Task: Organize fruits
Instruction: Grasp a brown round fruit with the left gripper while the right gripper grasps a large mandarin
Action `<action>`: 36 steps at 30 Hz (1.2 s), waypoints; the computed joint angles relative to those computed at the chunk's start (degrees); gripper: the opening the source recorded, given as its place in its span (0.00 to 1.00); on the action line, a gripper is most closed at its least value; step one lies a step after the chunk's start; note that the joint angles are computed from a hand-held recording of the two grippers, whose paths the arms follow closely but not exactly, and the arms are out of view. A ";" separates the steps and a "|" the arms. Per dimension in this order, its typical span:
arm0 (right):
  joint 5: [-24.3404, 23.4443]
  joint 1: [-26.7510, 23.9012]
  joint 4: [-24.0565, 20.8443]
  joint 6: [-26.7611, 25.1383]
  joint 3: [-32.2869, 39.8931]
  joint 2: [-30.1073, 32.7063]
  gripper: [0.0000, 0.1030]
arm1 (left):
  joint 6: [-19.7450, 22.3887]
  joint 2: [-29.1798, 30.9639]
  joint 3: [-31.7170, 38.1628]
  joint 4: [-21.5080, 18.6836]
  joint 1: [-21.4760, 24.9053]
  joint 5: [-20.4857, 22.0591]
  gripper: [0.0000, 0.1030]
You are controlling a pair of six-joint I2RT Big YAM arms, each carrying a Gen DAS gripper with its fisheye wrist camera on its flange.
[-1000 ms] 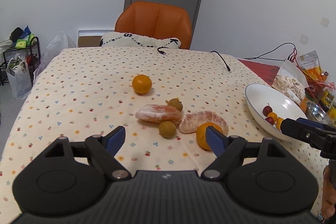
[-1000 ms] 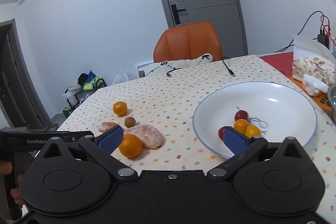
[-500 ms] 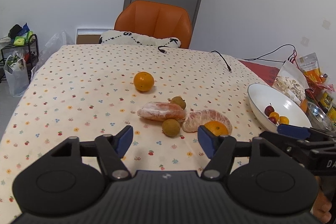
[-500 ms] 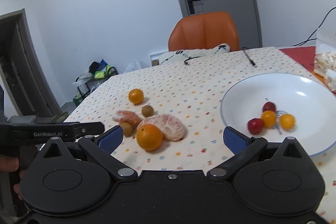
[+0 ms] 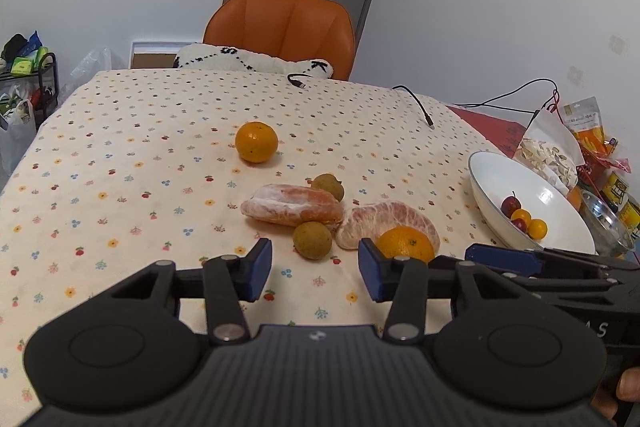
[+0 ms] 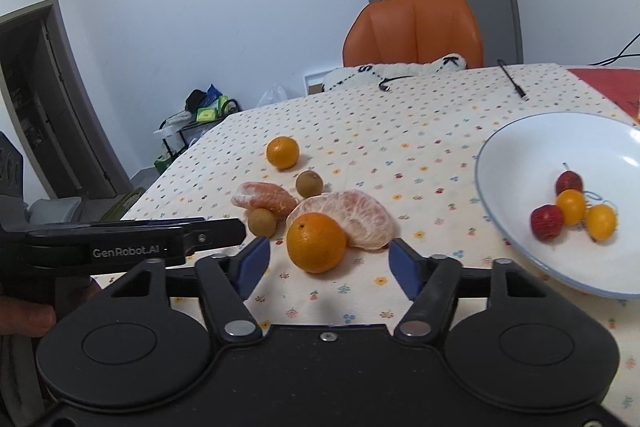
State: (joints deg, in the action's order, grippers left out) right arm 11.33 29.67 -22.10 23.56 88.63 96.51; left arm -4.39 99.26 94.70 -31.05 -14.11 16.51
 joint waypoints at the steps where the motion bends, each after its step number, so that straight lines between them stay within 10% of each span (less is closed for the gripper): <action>1: -0.27 -0.02 -0.13 0.08 0.25 0.21 0.58 | -0.12 0.30 0.30 -0.07 0.01 0.02 0.45; 12: -1.70 -0.15 -1.33 -0.27 3.93 3.24 0.51 | -0.63 3.15 2.91 -1.07 -0.26 0.82 0.40; 18: -2.20 -0.29 -1.34 -0.13 4.28 3.90 0.42 | -0.36 3.81 2.75 0.19 -0.81 -0.40 0.21; 36: -0.40 -0.30 3.51 0.15 -2.22 -1.32 0.32 | -0.36 -1.11 -1.07 2.88 -1.54 0.71 0.21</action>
